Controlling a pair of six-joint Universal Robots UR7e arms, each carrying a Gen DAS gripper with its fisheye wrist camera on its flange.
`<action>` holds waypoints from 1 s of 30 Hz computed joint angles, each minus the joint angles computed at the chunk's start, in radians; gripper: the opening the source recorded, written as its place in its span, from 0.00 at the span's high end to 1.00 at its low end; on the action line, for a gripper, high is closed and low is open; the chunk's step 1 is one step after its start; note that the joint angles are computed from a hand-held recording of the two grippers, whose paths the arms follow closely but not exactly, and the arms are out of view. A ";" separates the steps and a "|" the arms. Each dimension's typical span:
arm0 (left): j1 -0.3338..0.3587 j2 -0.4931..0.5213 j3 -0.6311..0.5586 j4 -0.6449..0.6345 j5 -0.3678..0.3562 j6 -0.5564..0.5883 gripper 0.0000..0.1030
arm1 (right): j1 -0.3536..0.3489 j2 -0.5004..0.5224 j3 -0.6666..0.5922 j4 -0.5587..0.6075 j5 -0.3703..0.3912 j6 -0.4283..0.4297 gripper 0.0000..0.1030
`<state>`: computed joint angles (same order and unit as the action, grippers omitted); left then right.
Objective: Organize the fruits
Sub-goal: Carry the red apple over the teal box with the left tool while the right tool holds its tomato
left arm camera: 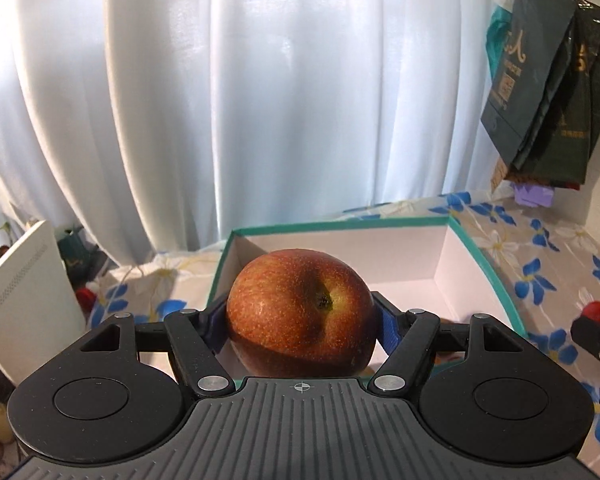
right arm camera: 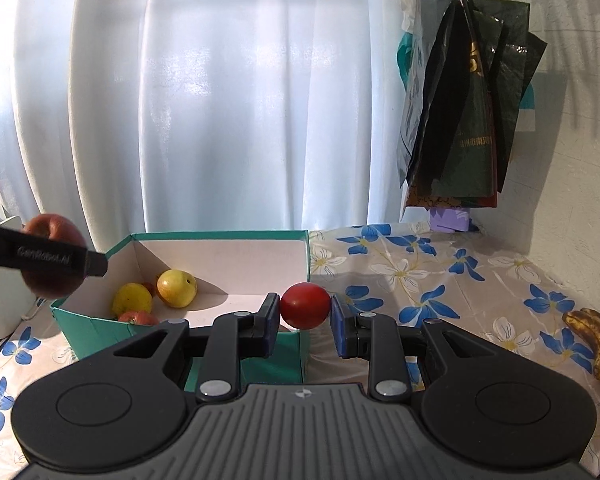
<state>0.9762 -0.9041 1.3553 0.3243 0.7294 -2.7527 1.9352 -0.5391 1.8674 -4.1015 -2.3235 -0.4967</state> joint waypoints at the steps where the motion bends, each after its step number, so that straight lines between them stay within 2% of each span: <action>1: 0.003 0.013 -0.019 0.003 0.000 0.003 0.28 | 0.001 0.000 -0.004 -0.002 0.005 -0.004 0.74; 4: 0.018 0.063 -0.088 0.066 0.006 -0.052 0.28 | 0.005 0.001 -0.014 -0.009 0.011 -0.013 0.74; 10: 0.039 0.115 -0.142 0.104 0.009 -0.066 0.28 | 0.003 0.003 -0.024 -0.008 0.013 -0.016 0.74; 30: 0.087 0.203 -0.258 0.191 0.040 -0.098 0.28 | -0.008 0.025 -0.100 0.045 0.034 -0.049 0.74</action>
